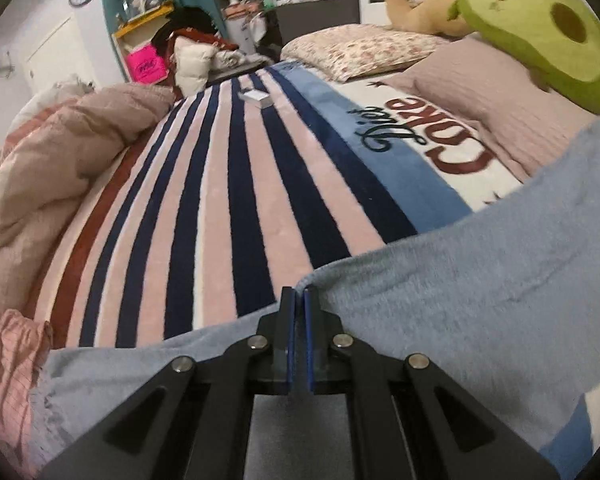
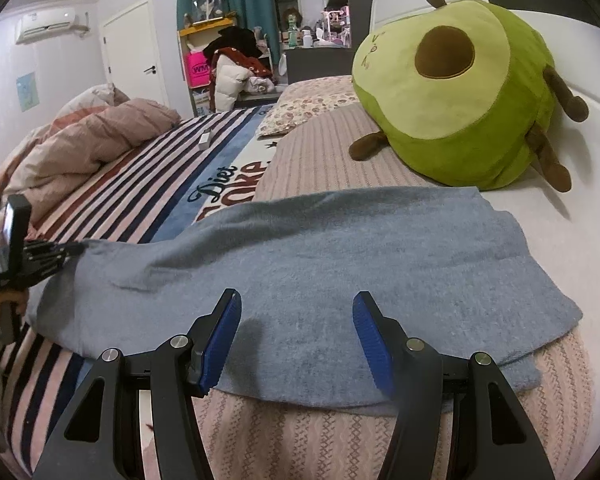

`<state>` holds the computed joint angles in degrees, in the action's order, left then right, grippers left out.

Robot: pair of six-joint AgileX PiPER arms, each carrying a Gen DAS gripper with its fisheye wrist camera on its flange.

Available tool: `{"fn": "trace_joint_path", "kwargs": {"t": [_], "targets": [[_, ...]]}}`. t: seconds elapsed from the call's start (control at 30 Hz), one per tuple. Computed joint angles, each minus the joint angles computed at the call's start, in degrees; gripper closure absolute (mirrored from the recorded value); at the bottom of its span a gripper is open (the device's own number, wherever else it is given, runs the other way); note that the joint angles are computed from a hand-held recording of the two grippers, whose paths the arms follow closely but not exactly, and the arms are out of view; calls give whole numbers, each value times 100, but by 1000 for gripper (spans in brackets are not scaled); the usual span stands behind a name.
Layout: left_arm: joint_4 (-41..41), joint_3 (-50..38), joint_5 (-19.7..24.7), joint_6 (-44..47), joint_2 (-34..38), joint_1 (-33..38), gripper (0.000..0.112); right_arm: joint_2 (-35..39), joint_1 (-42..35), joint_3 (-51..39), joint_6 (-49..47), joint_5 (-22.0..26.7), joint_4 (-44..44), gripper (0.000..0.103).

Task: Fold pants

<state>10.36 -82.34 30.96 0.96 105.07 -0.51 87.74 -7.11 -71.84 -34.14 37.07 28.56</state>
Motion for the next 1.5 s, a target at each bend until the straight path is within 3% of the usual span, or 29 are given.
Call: {"fn": "trace_joint_path", "kwargs": {"t": [0.07,0.13,0.17,0.2,0.23,0.37,0.43,0.6,0.7,0.87,0.93,0.97,1.0,1.03,1.07,1.1,1.17,1.27,1.5], "targets": [[22,-252,168,-96,228,4,107,-57,-83,48,1,44,20,49],[585,-326,211,-765,344,-58,98,-113,-176,116,8,58,78,46],[782,-303,213,-1005,329,-64,90,-162,-264,178,-62,80,208,42],[946,-183,138,-1268,216,-25,70,-226,-348,244,-122,121,335,39],[932,-78,60,-1322,108,19,58,-269,-414,275,-168,177,442,37],[144,505,-113,-794,-604,307,57,-605,-570,471,-86,416,614,21],[-330,905,-221,-448,-1072,464,50,-820,-739,658,-238,552,931,19],[-1466,1686,-279,372,-1997,803,48,-852,-1151,782,-224,950,1295,14],[-1894,1917,-243,718,-2250,873,48,-682,-1184,672,-124,856,1573,13],[-2315,2375,-496,1083,-2545,964,47,-232,-805,387,213,25,1400,14],[-2405,2461,-593,1140,-2539,1033,47,-28,-570,234,508,-467,1013,17],[-2404,2482,-624,1130,-2513,1060,47,61,-484,162,705,-649,795,29],[-2374,2502,-663,1083,-2482,1076,47,149,-435,72,883,-729,593,49],[-2326,2520,-701,1026,-2455,1088,47,364,-421,-130,1044,-762,393,61],[-2322,2525,-696,1018,-2431,1104,47,515,-477,-290,1078,-653,422,86],[-2380,2526,-683,1079,-2419,1132,47,645,-592,-431,931,-465,680,100],[-2440,2588,-725,1161,-2461,1153,47,638,-736,-414,584,-433,1074,100],[-2345,2663,-778,1135,-2537,1141,47,177,-634,10,255,-1115,805,101],[-2290,2801,-753,1093,-2803,1073,47,-257,-1125,29,126,-824,709,102]]}}
